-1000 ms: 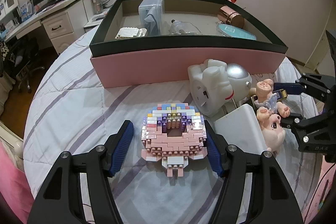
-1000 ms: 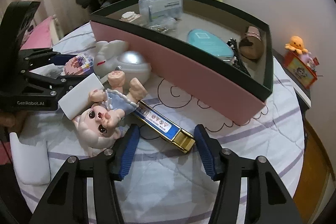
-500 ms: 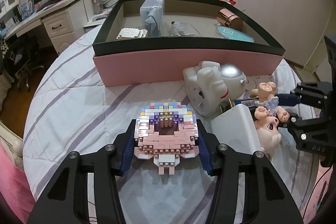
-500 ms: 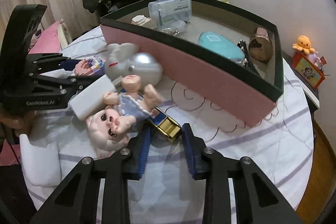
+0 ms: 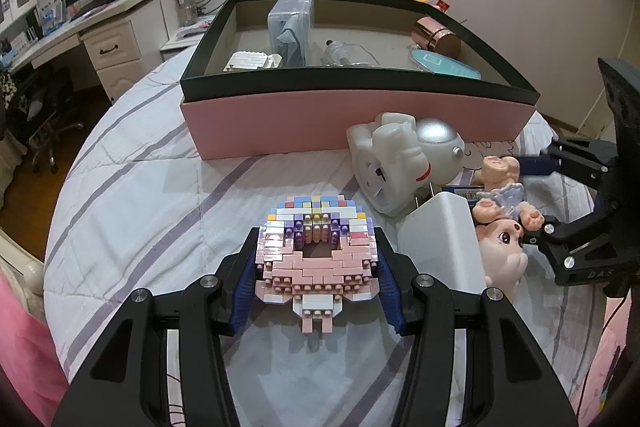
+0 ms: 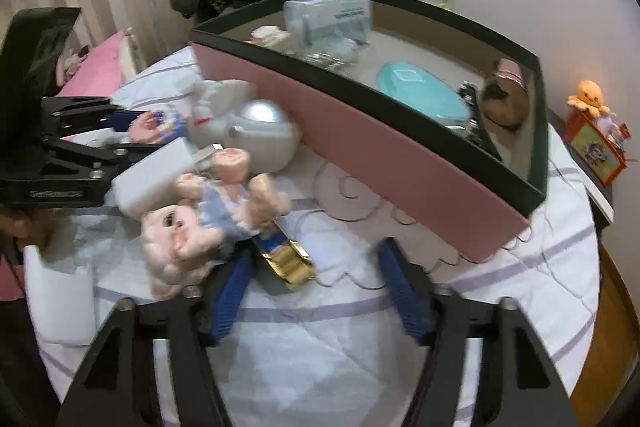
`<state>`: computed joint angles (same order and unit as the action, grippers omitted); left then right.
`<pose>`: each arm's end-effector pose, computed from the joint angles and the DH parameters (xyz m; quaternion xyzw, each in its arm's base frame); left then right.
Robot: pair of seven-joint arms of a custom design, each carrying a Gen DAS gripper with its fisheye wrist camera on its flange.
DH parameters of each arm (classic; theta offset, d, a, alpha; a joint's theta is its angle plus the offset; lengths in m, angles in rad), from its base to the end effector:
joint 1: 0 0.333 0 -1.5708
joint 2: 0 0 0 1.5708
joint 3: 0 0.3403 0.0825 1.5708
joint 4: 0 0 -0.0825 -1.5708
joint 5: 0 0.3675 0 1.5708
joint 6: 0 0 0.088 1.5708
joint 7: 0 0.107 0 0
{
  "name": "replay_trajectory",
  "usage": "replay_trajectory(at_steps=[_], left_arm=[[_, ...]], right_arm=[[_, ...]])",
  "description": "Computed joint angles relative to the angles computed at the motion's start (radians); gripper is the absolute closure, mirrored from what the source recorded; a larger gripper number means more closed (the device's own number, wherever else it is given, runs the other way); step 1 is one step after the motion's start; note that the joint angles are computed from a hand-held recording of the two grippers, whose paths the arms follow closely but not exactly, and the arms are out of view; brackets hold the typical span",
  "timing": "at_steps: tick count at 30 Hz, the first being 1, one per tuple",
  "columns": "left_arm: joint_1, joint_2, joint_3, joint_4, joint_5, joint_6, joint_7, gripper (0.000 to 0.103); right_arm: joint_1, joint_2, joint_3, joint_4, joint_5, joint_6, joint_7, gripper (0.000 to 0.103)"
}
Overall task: Organize rigid objects
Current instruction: 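Grasp the pink block donut with the left tool while the right grasps the gold-blue bar, then carry the donut into the box with the left tool while the right carries the bar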
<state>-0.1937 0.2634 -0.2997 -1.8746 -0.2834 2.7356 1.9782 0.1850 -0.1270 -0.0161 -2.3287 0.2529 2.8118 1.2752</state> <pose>0.5884 -0.2842 0.4781 -0.4251 0.8470 -0.3017 0.1046 0.5114 0.0746 0.4923 -0.7516 0.5837 -0.1734 0.2537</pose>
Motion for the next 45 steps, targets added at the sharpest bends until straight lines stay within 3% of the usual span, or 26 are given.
replay_trajectory(at_steps=[1, 4, 7, 10, 13, 17, 19, 20, 22, 25, 35, 41, 45], left_arm=[[0.000, -0.001, 0.000, -0.001, -0.001, 0.000, 0.001, 0.051], [0.001, -0.004, -0.001, -0.004, -0.005, -0.001, 0.007, 0.051], [0.003, -0.009, -0.001, -0.009, -0.008, -0.002, 0.012, 0.051], [0.000, -0.012, 0.003, -0.014, -0.003, 0.001, 0.011, 0.051], [-0.005, -0.011, 0.005, -0.015, 0.005, 0.006, 0.002, 0.051], [-0.008, -0.013, 0.010, -0.019, 0.015, 0.015, -0.009, 0.051], [0.004, -0.013, -0.001, -0.019, -0.009, 0.009, 0.005, 0.051], [0.004, -0.015, -0.001, -0.023, -0.010, 0.015, 0.007, 0.051], [0.003, -0.020, -0.002, -0.031, -0.013, 0.023, 0.011, 0.051], [0.013, -0.031, -0.011, -0.042, -0.047, 0.030, 0.035, 0.051], [0.027, -0.065, -0.010, -0.056, -0.123, 0.041, 0.094, 0.051], [0.026, -0.081, -0.009, -0.064, -0.163, 0.041, 0.128, 0.051], [0.023, -0.092, -0.004, -0.067, -0.183, 0.042, 0.143, 0.051]], right_arm=[[0.025, -0.007, -0.013, 0.000, 0.068, -0.007, -0.069, 0.072], [0.024, -0.020, 0.011, -0.013, 0.028, -0.018, -0.054, 0.080], [0.051, -0.042, 0.003, -0.018, 0.071, -0.069, -0.091, 0.085], [0.034, -0.052, 0.021, -0.021, 0.010, -0.085, -0.046, 0.084], [0.019, -0.024, 0.030, -0.010, -0.045, -0.042, 0.008, 0.067], [0.049, 0.013, 0.007, 0.008, 0.056, 0.006, -0.063, 0.064], [0.046, 0.017, 0.011, 0.012, 0.072, 0.009, -0.048, 0.067], [0.042, 0.012, 0.019, 0.007, 0.051, 0.012, -0.032, 0.082], [0.012, -0.004, 0.056, -0.011, -0.085, 0.022, 0.091, 0.084], [0.001, -0.041, 0.071, -0.049, -0.169, 0.034, 0.203, 0.088], [-0.070, -0.188, 0.105, -0.147, -0.350, 0.016, 0.487, 0.088], [-0.100, -0.230, 0.127, -0.157, -0.423, 0.005, 0.585, 0.088], [-0.085, -0.263, 0.114, -0.177, -0.423, 0.031, 0.607, 0.088]])
